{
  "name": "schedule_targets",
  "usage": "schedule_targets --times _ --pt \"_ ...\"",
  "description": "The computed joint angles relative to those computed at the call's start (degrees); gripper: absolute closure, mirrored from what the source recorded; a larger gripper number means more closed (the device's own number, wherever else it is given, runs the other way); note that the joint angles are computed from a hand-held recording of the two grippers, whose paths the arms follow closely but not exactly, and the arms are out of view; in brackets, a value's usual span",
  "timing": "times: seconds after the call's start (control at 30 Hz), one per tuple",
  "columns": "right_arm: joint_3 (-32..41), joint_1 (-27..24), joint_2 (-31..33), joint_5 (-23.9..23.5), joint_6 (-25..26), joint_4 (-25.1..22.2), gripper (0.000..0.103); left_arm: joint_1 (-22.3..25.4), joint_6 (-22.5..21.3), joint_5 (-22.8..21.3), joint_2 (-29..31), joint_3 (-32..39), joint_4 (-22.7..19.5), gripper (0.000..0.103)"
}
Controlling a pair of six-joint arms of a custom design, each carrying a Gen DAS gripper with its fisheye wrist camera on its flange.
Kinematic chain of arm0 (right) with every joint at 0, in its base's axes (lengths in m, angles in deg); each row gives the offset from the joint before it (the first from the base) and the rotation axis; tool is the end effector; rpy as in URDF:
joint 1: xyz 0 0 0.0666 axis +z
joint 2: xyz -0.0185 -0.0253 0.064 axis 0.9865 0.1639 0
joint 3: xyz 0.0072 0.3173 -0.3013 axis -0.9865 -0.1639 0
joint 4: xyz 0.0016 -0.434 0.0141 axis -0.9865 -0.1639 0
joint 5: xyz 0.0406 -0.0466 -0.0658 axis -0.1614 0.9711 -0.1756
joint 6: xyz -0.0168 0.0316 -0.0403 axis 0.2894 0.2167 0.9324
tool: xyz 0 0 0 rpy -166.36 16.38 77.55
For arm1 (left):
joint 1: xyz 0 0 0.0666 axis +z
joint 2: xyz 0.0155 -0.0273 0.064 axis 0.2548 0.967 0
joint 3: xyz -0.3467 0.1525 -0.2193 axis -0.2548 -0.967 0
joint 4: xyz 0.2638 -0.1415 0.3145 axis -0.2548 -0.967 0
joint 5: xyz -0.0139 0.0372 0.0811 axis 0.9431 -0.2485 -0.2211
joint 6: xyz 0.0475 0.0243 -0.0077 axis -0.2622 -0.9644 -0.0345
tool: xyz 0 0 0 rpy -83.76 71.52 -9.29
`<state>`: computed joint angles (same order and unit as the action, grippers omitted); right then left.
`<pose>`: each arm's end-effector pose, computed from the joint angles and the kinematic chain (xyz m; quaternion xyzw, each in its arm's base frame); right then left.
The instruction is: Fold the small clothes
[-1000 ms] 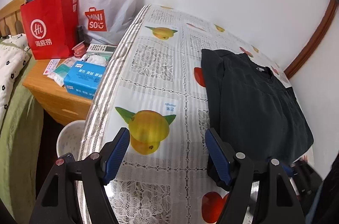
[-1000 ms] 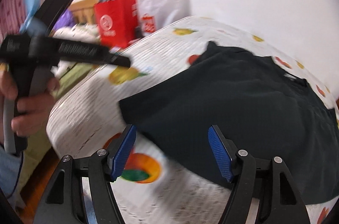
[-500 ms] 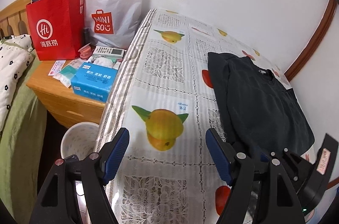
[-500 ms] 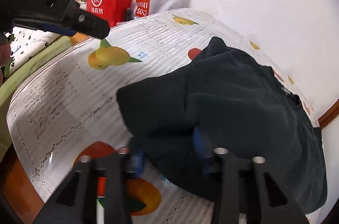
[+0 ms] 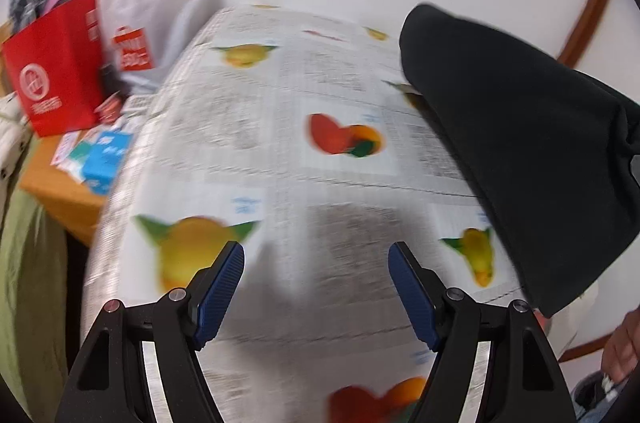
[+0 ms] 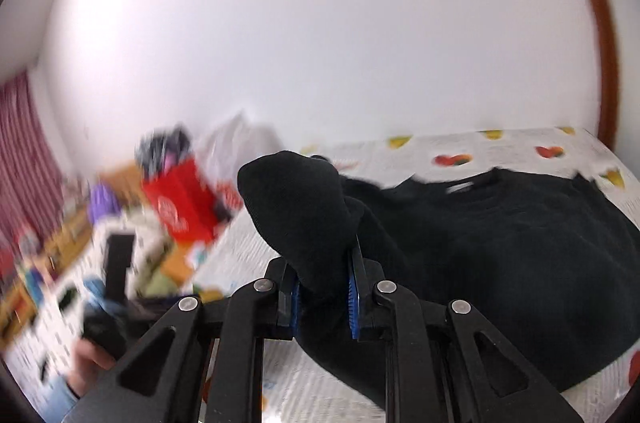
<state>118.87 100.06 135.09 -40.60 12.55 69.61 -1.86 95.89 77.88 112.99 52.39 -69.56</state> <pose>0.5057 0.1927 0.4101 -0.1712 0.8232 0.2861 0.4595 0.4316 -0.1229 0.3742 -0.1950 0.9245 -0.0685 0.3202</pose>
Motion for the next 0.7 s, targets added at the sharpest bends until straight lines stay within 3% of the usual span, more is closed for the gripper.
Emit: schedule_targets --times 0.2,0.43,0.53,0.7 --pt "-2.4 -8.1 1.2 -2.8 -6.4 2.3 0.086 -3.9 -3.3 3.2 3.8 3.3 4.5 0.031" --pt "-2.3 -13.0 5.8 0.5 -5.9 -2.1 0.085 -10.3 -9.4 4.3 9.1 8.6 5.6 0.031" --pt "-1.2 -14.6 8.2 -0.6 -5.9 -5.3 0.084 -13.0 -11.8 4.9 10.7 10.3 6.2 0.028" --pt "-1.2 -15.8 8.2 -0.9 -3.2 -5.9 0.075 -15.6 -13.7 6.1 13.1 12.5 5.6 0.025"
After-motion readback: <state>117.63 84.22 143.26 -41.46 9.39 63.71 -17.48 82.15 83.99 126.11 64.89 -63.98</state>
